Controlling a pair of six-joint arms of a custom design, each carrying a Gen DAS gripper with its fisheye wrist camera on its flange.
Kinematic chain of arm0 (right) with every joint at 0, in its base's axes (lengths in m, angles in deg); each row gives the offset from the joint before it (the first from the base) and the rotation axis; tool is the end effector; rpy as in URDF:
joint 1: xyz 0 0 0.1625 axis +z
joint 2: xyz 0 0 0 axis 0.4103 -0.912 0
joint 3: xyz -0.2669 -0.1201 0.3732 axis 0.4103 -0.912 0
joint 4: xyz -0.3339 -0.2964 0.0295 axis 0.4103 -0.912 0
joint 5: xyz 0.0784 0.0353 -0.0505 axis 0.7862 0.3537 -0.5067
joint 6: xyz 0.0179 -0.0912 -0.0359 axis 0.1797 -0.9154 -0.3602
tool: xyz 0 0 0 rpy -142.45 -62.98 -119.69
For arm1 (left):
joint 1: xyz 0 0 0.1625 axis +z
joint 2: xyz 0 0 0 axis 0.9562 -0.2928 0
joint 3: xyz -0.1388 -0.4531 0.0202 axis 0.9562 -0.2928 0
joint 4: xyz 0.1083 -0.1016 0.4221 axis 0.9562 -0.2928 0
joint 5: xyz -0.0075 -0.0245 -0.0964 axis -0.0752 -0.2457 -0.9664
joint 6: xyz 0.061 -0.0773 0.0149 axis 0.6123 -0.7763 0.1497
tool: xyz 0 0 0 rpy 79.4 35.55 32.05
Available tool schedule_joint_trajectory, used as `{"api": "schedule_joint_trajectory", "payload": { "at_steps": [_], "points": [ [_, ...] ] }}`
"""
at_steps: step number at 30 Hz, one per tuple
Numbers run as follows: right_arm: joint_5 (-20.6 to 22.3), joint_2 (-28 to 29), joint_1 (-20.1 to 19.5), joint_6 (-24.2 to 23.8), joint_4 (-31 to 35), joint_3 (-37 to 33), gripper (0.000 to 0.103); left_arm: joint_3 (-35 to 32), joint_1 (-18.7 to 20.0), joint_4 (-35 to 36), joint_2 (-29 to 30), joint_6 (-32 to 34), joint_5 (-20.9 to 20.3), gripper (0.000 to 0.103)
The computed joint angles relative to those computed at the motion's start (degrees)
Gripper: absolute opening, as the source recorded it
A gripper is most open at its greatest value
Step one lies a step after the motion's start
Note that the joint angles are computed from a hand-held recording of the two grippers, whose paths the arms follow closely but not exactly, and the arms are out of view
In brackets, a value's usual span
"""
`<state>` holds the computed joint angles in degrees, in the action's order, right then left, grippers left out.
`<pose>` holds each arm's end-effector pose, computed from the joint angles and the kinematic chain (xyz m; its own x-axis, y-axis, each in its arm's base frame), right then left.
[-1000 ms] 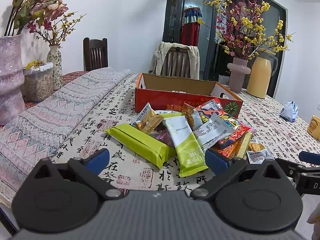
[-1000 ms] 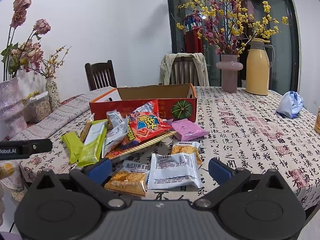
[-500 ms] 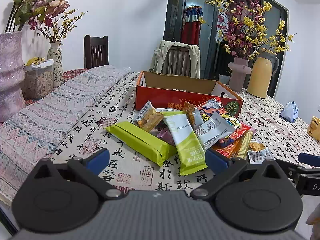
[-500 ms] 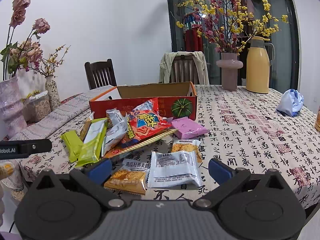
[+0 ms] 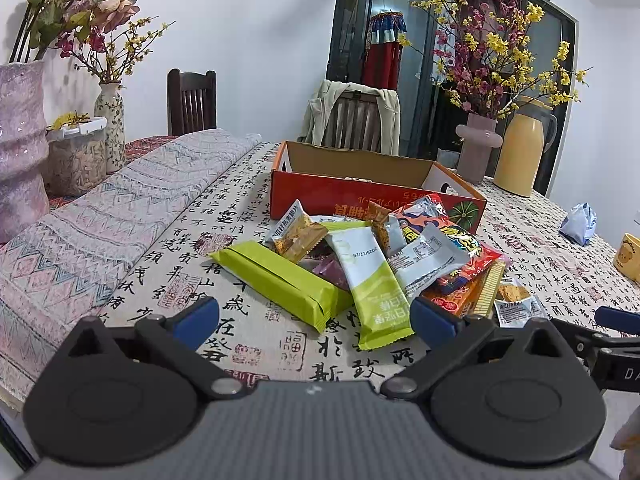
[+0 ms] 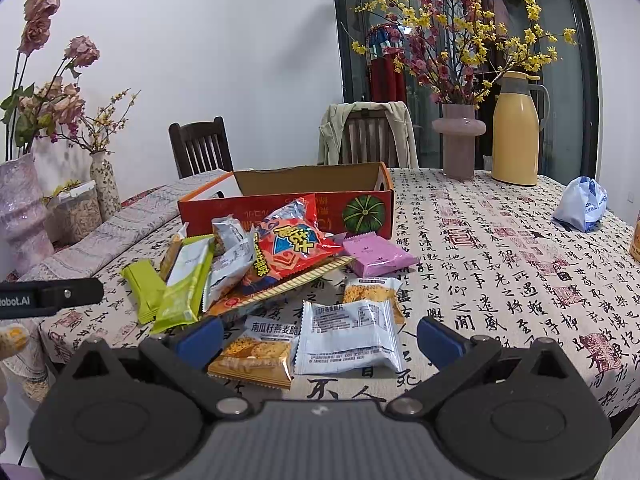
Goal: Organize snacks
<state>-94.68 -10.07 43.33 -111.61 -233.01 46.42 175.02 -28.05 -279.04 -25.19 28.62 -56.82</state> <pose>-0.1202 -0.7294 0.3616 -0.6892 -0.4918 0.5322 -0.7226 0.4123 -0.5548 -0.3101 -0.6286 0.0443 -0.7525 -0.2419 -0.6125 0.4798 0.4358 -0.7615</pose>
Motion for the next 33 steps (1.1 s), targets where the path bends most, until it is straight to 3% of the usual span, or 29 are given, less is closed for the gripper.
{"api": "schedule_joint_trajectory", "payload": {
  "at_steps": [28,33],
  "points": [
    [-1.52,1.04,-0.04,1.31,-0.9,-1.3,0.103,0.9,0.88,3.81,-1.18,-5.49,-0.93,0.103],
    [-3.1,3.01,0.18,3.16,-2.26,-3.74,0.09,0.56,1.82,7.72,-1.61,-9.01,-1.09,0.103]
  ]
}}
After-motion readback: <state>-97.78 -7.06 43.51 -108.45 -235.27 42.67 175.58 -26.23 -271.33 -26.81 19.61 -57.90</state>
